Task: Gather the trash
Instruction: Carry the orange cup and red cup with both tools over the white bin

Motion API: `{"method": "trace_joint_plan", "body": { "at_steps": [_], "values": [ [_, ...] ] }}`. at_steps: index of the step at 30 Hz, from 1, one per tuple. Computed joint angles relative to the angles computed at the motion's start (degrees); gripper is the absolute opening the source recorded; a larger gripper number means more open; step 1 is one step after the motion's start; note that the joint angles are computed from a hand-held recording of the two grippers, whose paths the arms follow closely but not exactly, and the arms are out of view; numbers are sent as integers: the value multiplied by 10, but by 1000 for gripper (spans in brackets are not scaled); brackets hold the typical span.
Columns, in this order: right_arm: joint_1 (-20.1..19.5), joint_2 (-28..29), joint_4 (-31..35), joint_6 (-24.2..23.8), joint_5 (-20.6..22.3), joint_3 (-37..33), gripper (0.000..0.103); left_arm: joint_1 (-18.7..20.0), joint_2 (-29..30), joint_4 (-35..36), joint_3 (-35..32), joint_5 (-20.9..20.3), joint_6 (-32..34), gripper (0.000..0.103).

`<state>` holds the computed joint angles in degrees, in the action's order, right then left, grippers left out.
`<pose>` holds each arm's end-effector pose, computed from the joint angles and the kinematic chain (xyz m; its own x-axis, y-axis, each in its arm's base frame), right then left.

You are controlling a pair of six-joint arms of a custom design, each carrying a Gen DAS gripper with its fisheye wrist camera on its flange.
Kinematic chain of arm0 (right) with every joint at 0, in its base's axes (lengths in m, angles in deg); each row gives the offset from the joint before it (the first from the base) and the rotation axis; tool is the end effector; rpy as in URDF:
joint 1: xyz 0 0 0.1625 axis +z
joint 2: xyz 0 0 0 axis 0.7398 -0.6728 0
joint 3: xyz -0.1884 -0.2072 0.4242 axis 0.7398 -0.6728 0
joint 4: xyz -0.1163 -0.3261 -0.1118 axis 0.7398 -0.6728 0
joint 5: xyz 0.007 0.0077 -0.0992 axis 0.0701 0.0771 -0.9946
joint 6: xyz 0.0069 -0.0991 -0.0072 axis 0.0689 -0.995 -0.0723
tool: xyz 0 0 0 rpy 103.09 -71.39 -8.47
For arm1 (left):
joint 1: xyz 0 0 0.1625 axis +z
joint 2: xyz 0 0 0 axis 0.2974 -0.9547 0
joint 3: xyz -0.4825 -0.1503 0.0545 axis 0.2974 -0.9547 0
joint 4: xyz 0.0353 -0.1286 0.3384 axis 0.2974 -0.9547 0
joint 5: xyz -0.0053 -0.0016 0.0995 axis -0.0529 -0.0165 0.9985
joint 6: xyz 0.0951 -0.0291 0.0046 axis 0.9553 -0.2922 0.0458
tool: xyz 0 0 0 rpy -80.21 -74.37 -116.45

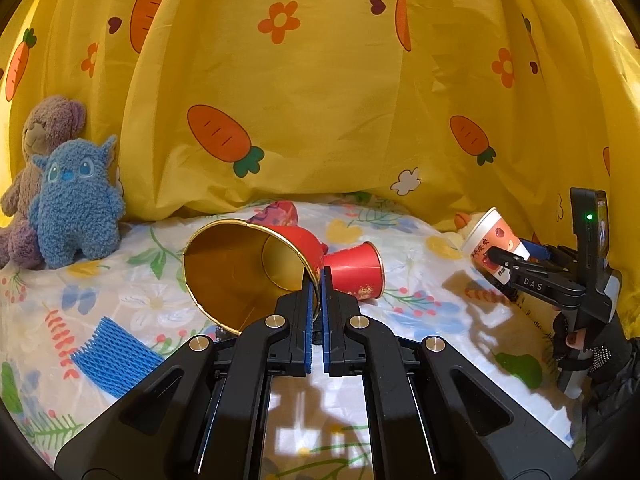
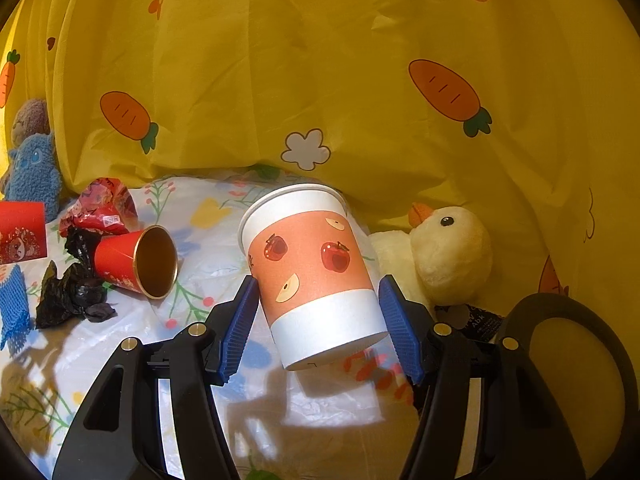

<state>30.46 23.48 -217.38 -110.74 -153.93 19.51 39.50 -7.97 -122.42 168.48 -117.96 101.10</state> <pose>-0.0453 -0.7007 0.2193 -0.6483 0.2449 0.7209 -0.5526 0.5000 -0.6668 -0.2513 -0.7122 -0.0172 -0.6957 0.4047 -0.5935 0.7179 0.4214 -0.5542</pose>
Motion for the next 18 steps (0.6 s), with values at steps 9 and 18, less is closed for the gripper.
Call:
{"method": "trace_joint_plan", "body": {
  "at_steps": [9,18],
  "values": [
    [-7,-2,-94,-66,-52,-18,61,-15,12,19,-12,-24,4,3],
    [-30,-36,-174,-98,-82,14,61,-41,34,52,-28,-66,0,3]
  ]
}}
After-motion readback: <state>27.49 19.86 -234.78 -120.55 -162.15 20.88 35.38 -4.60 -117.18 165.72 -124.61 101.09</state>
